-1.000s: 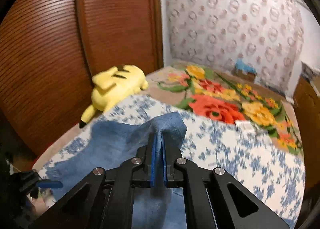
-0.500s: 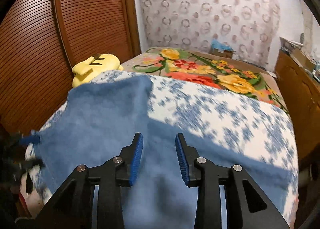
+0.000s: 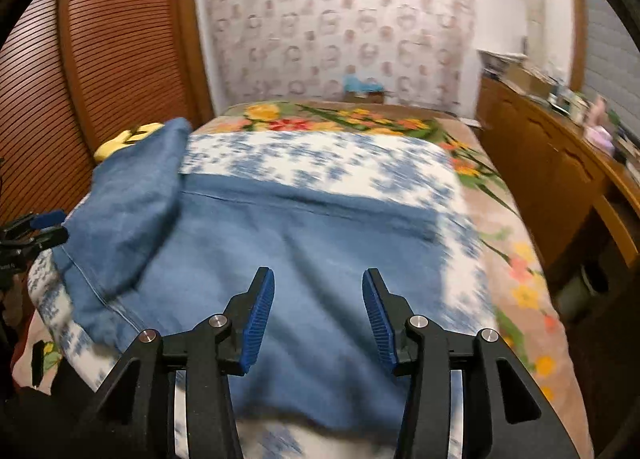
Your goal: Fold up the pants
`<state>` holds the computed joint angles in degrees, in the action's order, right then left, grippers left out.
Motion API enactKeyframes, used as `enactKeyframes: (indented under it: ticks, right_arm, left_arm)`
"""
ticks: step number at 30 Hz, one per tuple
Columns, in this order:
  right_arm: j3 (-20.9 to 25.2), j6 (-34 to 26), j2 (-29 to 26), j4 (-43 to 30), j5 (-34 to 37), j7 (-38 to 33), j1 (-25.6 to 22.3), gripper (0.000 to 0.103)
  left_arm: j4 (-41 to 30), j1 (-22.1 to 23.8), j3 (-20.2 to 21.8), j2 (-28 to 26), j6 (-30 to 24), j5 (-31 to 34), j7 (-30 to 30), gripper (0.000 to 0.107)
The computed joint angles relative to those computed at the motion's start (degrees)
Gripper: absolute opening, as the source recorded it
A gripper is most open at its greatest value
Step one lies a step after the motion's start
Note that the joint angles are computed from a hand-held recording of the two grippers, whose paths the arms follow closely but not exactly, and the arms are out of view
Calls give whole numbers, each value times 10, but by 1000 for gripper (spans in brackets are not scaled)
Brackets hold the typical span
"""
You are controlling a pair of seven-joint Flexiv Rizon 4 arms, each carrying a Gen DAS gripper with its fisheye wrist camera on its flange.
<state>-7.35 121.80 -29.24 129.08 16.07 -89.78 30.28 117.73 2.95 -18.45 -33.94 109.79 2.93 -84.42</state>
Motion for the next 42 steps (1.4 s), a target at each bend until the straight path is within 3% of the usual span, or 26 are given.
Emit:
enactKeyframes:
  ticks: [3, 8, 16, 21, 26, 40, 42]
  right_arm:
    - [-28, 5, -1, 19, 41, -8, 25, 48]
    - [-30, 5, -4, 35, 66, 10, 19, 48]
    - [3, 2, -2, 53, 35, 50, -19, 48]
    - [-31, -9, -9, 53, 51, 47, 15, 48]
    - [-43, -6, -17, 52, 56, 47, 32, 48]
    - [-38, 23, -38, 48, 60, 37, 30, 48]
    - [-20, 38, -42, 49, 49, 37, 14, 36]
  left_arm:
    - [-11, -15, 4, -5, -8, -3, 5, 72]
    - [-24, -36, 9, -14, -26, -13, 19, 72]
    - [-40, -64, 17, -28, -54, -34, 45, 72]
    - [-47, -83, 34, -39, -65, -54, 55, 73]
    - [-49, -123, 74, -46, -49, -65, 64, 73]
    - [-49, -130, 77, -60, -13, -68, 64, 77]
    - [-49, -124, 71, -60, -16, -67, 63, 77]
